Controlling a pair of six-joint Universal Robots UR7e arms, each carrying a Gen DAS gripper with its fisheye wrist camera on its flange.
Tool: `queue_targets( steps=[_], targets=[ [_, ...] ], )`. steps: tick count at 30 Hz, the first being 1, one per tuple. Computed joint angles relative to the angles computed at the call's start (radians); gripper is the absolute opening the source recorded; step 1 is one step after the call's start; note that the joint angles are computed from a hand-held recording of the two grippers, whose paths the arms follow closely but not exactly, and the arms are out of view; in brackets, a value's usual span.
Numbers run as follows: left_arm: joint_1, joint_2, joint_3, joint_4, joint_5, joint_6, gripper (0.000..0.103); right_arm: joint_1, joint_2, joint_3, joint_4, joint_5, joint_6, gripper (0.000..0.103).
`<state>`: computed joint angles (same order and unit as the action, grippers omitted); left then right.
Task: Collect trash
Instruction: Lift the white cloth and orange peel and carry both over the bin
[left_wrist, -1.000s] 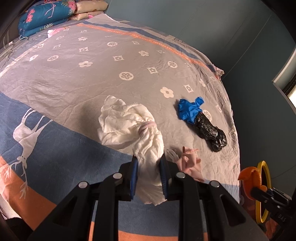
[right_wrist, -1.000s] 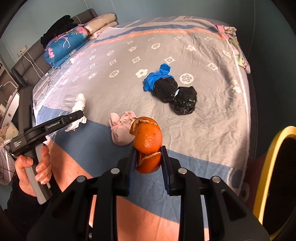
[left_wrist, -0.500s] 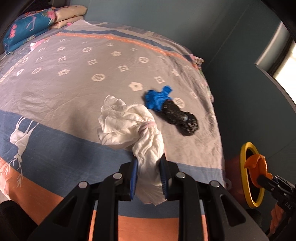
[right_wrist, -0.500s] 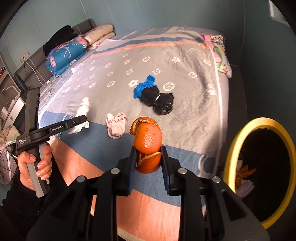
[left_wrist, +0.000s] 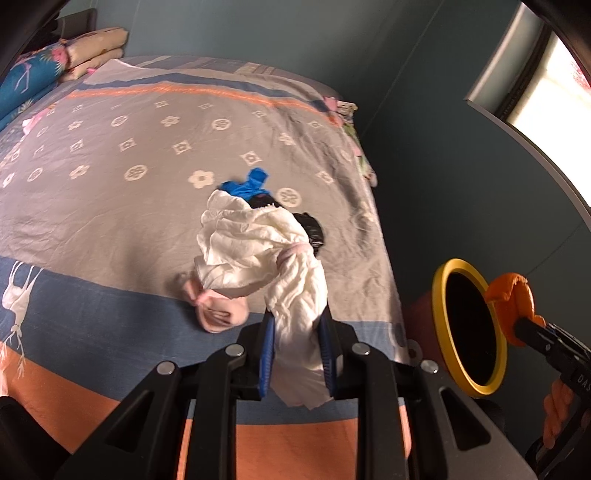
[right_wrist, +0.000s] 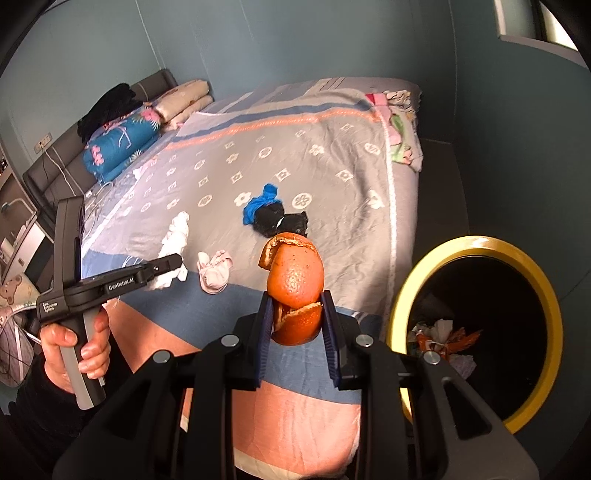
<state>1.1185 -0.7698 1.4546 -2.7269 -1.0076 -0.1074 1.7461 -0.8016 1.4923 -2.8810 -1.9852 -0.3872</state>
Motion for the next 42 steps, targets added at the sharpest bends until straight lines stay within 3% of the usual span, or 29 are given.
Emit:
queue_targets(
  steps=[42],
  targets=[
    [-0.125, 0.276, -0.301, 0.177, -0.215, 0.097, 0.020, -0.103, -0.179, 0.084, -0.109, -0.010, 0.077, 0.025]
  ],
)
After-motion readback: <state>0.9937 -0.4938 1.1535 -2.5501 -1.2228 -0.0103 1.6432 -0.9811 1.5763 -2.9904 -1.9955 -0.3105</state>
